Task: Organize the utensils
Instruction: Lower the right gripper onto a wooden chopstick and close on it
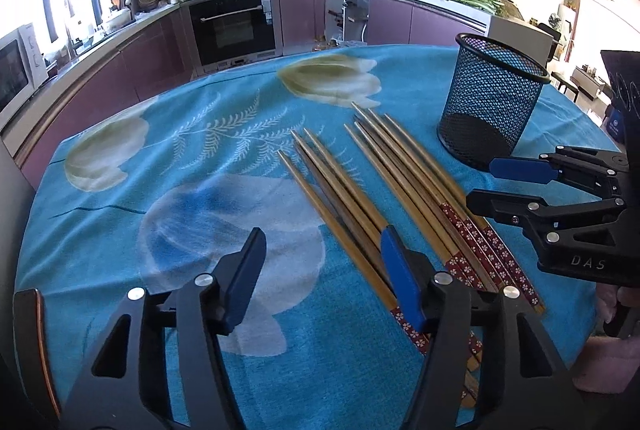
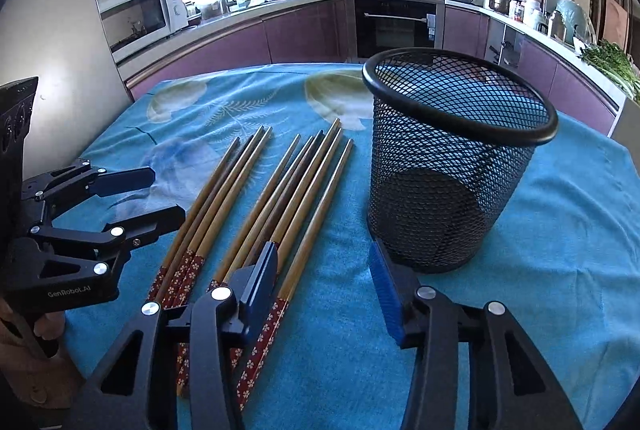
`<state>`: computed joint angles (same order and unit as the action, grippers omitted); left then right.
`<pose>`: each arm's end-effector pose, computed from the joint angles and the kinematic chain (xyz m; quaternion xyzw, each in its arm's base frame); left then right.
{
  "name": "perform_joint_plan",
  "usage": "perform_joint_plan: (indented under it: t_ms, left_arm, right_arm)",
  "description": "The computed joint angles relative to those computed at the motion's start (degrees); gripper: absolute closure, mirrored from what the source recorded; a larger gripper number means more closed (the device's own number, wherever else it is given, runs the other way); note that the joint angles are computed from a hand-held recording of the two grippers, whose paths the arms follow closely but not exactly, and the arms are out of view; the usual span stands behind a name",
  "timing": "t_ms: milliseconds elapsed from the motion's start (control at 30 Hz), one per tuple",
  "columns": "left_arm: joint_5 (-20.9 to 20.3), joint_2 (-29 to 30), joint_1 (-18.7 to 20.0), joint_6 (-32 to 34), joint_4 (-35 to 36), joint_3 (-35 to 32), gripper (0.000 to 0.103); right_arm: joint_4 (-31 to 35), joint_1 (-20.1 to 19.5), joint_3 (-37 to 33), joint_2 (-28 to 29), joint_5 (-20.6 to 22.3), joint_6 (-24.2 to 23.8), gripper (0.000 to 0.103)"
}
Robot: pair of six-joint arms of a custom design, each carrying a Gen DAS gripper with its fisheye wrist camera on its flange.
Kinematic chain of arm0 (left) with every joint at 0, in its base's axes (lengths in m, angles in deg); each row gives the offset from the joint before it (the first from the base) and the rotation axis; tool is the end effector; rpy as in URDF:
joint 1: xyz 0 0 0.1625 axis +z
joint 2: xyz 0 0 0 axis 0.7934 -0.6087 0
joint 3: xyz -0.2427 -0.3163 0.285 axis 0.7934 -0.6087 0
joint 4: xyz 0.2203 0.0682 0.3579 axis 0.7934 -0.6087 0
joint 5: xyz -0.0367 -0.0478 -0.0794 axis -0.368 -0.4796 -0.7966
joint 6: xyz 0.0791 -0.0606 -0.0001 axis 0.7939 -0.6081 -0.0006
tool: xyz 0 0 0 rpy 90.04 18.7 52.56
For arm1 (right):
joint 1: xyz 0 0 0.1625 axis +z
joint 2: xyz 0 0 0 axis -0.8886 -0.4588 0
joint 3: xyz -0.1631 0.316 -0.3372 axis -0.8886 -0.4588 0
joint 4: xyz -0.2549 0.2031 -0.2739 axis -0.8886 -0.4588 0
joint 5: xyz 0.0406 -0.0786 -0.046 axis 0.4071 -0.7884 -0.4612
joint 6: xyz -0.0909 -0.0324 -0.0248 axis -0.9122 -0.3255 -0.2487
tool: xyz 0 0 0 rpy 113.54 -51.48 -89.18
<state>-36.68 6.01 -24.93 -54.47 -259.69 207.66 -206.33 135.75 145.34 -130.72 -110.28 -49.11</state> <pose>-0.3238 -0.4094 -0.0690 0.2300 0.8626 -0.3042 0.3324 0.0094 -0.4025 0.2978 0.3099 -0.8892 0.2483 0.2273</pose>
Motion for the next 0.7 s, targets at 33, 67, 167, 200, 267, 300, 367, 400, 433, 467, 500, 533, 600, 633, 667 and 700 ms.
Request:
perform_joint_plan:
  t_ms: [33,67,167,200,267,300,367,400,433,467,500,533,600,633,667,700]
  left_arm:
    - [-0.6,0.0,0.3,-0.2,0.9,-0.3,0.048]
    - [-1.1,0.0,0.5,-0.3,1.5,-0.6,0.05]
    - [-2.8,0.1,1.4,0.9,0.0,-0.9,0.056]
    - [-3.4,0.1,1.6,1.2,-0.5,-0.9,0.059]
    - [-4.2,-0.2,2.1,1.8,-1.0,-1.0,0.062]
    - [-4.6,-0.3,2.3,1.6,-1.1,-0.9,0.062]
    - [-6.0,-0.9,2.8,1.8,-2.2,-0.2,0.063]
    - [-6.9,-1.1,3.2,2.1,-3.1,-0.1,0.064]
    - [-7.5,-1.3,3.3,2.1,-3.5,0.1,0.064]
    - [-7.9,-1.4,3.5,2.4,-3.8,0.1,0.065]
    - [-8.2,-1.7,3.4,2.2,-4.0,0.7,0.065]
    - [-8.5,-1.8,3.6,2.5,-3.9,0.6,0.066]
    - [-9.4,-2.0,3.9,2.8,-3.8,0.5,0.069]
    - [-9.7,-2.1,4.1,2.9,-3.5,0.2,0.07]
    - [-9.7,-2.2,4.2,3.0,-3.1,0.1,0.072]
    - [-9.5,-2.2,4.4,3.2,-2.4,-0.4,0.074]
  right_arm:
    - [0.4,0.0,-0.1,0.0,-0.3,0.0,0.06]
    - [0.6,0.1,-0.3,0.2,-0.5,0.1,0.06]
    - [0.9,0.2,-0.5,0.5,-1.0,0.0,0.061]
    - [0.9,0.2,-0.5,0.5,-1.2,-0.2,0.061]
    - [0.4,0.3,-0.7,0.8,-2.0,-0.4,0.063]
    - [0.9,0.2,-0.9,0.8,-2.0,-0.3,0.063]
    - [1.2,0.2,-1.1,0.9,-2.6,-0.3,0.065]
    - [1.1,0.2,-1.0,0.9,-2.7,-0.5,0.065]
    - [1.0,0.3,-1.1,0.9,-2.9,-0.5,0.065]
    - [1.0,0.3,-1.1,1.0,-3.0,-0.6,0.065]
    - [0.8,0.5,-1.1,1.1,-3.2,-0.6,0.065]
    - [0.4,0.6,-1.0,1.3,-3.4,-0.7,0.065]
    - [-0.5,1.0,-1.1,2.0,-4.0,-0.8,0.065]
    - [-1.3,1.4,-1.0,2.6,-4.4,-0.6,0.065]
    - [-1.9,1.8,-1.1,3.0,-4.8,-0.5,0.065]
    - [-2.6,2.3,-1.2,3.6,-5.3,-0.5,0.065]
